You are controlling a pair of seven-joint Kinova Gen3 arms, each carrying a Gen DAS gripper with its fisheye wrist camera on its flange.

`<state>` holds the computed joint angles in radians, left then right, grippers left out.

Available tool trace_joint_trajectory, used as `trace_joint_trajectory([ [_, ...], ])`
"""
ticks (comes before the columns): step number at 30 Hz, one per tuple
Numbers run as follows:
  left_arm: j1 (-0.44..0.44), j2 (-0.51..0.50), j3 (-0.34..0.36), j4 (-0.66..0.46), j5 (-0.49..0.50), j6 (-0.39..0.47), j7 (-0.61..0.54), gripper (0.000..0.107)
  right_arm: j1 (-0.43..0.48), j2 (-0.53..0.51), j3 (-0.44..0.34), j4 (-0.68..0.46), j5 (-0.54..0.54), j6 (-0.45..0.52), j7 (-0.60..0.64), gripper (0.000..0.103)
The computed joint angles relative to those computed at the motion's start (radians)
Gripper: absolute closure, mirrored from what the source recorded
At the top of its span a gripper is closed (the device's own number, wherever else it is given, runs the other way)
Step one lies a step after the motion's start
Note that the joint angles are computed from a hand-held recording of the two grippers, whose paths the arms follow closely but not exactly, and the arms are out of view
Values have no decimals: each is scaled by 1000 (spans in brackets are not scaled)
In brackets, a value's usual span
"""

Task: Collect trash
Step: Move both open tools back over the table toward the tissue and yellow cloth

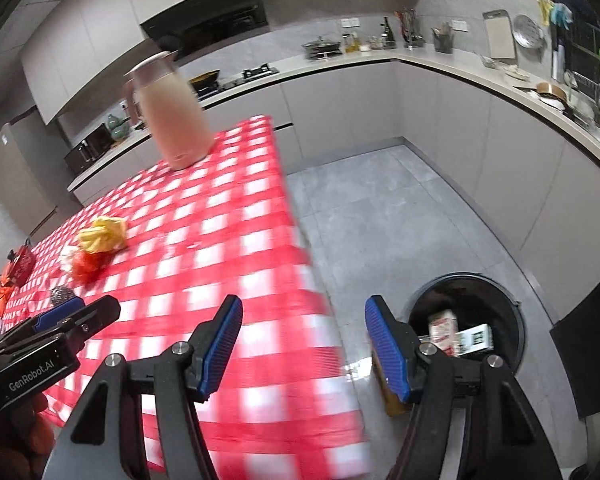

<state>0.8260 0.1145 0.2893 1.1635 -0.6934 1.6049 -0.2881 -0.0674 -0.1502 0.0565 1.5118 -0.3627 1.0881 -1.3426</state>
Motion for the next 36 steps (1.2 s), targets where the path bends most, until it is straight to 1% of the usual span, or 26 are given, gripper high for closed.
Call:
trace_joint_trajectory([
  [4, -55, -97, 3, 106, 27, -6, -5, 38, -50, -24, -101, 33, 64, -51, -128, 37],
  [7, -110, -151, 17, 158, 49, -8, -28, 38, -94, -32, -150, 42, 111, -70, -215, 37],
  [10, -164, -199, 22, 196, 80, -15, -41, 38, -135, -30, -176, 34, 143, -71, -269, 37],
  [13, -211, -219, 38, 212, 88, -14, -45, 38, -171, -15, -188, 12, 167, -62, -292, 37],
  [16, -261, -241, 43, 239, 103, -31, -49, 38, -195, -1, -181, -8, 174, -59, -274, 37],
  [18, -291, -236, 64, 238, 99, -18, -29, 38, -206, 7, -171, -12, 164, -68, -251, 37],
  [20, -322, -239, 74, 236, 114, -21, -18, 38, -211, 19, -170, -19, 167, -73, -238, 37],
  [22, -342, -234, 102, 231, 103, -4, -13, 38, -217, 33, -146, -25, 129, -73, -205, 37],
  [24, -352, -226, 113, 226, 93, 5, -10, 38, -209, 41, -146, -30, 116, -69, -183, 37],
  [30, -366, -234, 110, 233, 102, 11, -6, 38, -198, 69, -141, -52, 79, -65, -148, 37],
  [33, -385, -252, 101, 248, 111, 7, -20, 38, -205, 81, -157, -59, 87, -67, -159, 37],
  [36, -420, -284, 81, 272, 133, -16, -56, 38, -223, 91, -181, -69, 114, -77, -194, 37],
])
